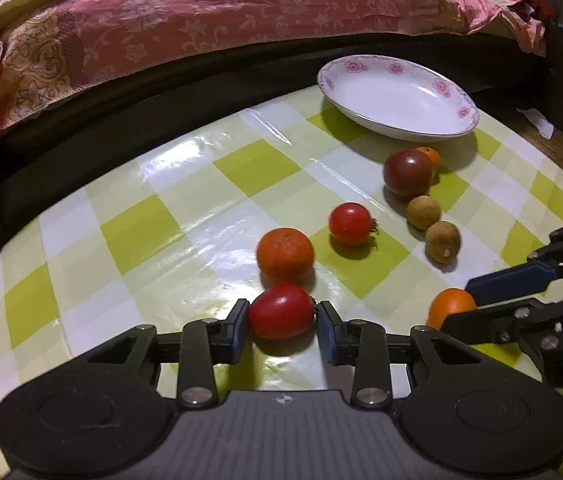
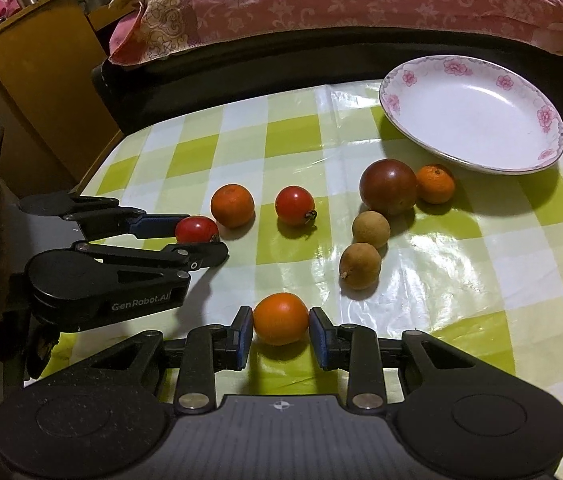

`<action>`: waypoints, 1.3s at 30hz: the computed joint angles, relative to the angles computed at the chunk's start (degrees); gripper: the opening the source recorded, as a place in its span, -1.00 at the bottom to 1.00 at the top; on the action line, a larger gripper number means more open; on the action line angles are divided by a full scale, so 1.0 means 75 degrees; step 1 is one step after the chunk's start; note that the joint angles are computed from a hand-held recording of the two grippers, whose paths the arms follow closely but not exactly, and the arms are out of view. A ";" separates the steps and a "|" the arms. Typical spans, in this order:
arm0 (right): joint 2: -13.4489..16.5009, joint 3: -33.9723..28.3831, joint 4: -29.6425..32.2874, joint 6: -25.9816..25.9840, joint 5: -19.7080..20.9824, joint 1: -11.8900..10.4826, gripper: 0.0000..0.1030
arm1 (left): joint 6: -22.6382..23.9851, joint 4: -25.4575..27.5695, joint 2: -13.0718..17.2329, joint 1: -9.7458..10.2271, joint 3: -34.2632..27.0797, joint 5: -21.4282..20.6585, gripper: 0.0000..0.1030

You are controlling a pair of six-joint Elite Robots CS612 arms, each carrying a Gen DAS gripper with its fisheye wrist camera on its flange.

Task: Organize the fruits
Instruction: 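Carry both held tomatoes up and over the white flowered plate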

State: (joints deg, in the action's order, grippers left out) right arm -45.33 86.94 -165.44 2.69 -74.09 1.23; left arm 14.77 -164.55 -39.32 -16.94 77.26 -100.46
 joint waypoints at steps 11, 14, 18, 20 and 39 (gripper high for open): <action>-0.0081 0.0101 -0.0195 0.0130 -0.0030 -0.0099 -0.69 | 0.0095 0.0188 -0.0157 -0.0091 0.0081 -0.0502 -0.15; -0.0110 0.0113 0.0038 -0.0082 0.0233 -0.0137 -0.59 | 0.0044 0.0333 -0.0154 -0.0070 0.0077 -0.0456 -0.15; -0.0125 0.0154 0.0115 -0.0311 0.0233 -0.0100 -0.53 | 0.0037 0.0445 -0.0172 -0.0028 0.0119 -0.0469 -0.15; -0.0106 0.0115 0.0222 -0.0364 0.0252 -0.0090 -0.52 | 0.0057 0.0480 -0.0176 -0.0014 0.0131 -0.0498 -0.15; -0.0084 0.0004 0.0707 -0.0507 0.0391 -0.0035 -0.54 | 0.0400 0.0261 -0.0260 -0.0096 0.0384 -0.0357 -0.15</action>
State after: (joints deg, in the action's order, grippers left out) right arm -45.97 86.97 -160.13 -1.12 -71.15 0.97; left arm 17.77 -162.59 -41.26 -17.65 80.14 -103.13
